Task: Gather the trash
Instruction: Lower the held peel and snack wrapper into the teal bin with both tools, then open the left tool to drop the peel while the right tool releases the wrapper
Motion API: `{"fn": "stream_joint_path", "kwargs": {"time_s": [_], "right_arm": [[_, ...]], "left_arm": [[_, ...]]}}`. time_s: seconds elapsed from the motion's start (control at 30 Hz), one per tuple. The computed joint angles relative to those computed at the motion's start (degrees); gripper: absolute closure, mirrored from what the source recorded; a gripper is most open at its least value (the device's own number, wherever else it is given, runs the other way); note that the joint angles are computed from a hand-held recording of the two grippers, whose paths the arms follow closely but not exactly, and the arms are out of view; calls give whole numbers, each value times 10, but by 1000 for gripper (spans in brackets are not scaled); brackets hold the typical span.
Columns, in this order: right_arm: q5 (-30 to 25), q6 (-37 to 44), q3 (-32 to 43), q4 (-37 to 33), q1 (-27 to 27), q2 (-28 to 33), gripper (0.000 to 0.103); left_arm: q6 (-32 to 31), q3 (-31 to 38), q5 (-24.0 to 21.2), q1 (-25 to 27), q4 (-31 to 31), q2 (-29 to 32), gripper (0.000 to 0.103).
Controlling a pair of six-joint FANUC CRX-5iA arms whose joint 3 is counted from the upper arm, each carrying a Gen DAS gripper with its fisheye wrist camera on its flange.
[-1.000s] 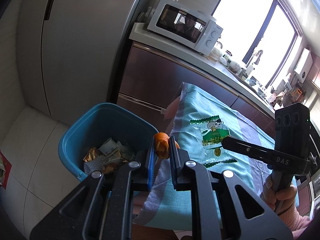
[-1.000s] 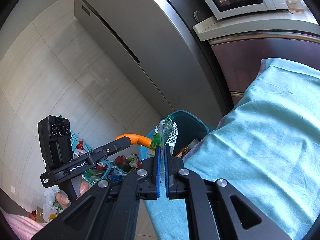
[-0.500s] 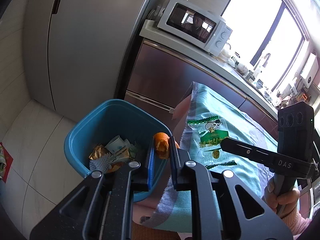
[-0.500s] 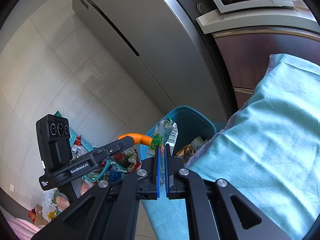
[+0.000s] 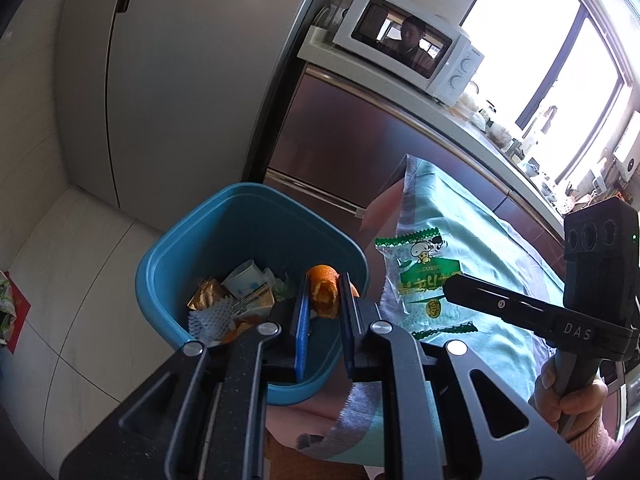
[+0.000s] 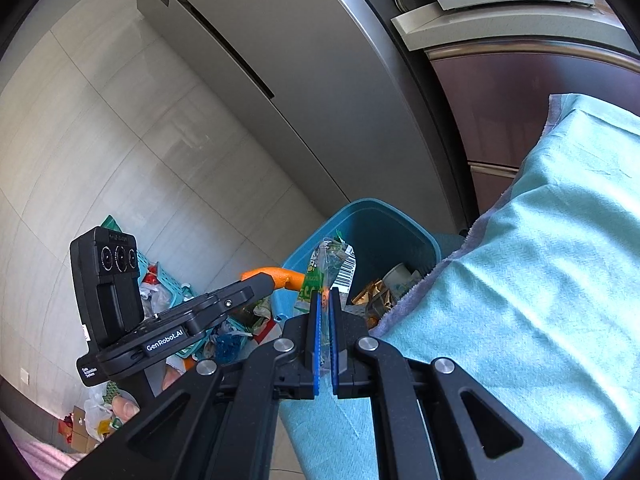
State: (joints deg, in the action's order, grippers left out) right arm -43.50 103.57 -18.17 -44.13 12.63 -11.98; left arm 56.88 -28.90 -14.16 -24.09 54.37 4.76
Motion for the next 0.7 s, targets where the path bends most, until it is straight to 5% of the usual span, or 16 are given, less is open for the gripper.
{"fn": "stream_joint_path", "kwargs": {"time_s": [0.7], "right_arm": [[18, -77, 21, 80, 56, 52, 100]], "left_arm": [[122, 43, -28, 27, -125, 54, 89]]}}
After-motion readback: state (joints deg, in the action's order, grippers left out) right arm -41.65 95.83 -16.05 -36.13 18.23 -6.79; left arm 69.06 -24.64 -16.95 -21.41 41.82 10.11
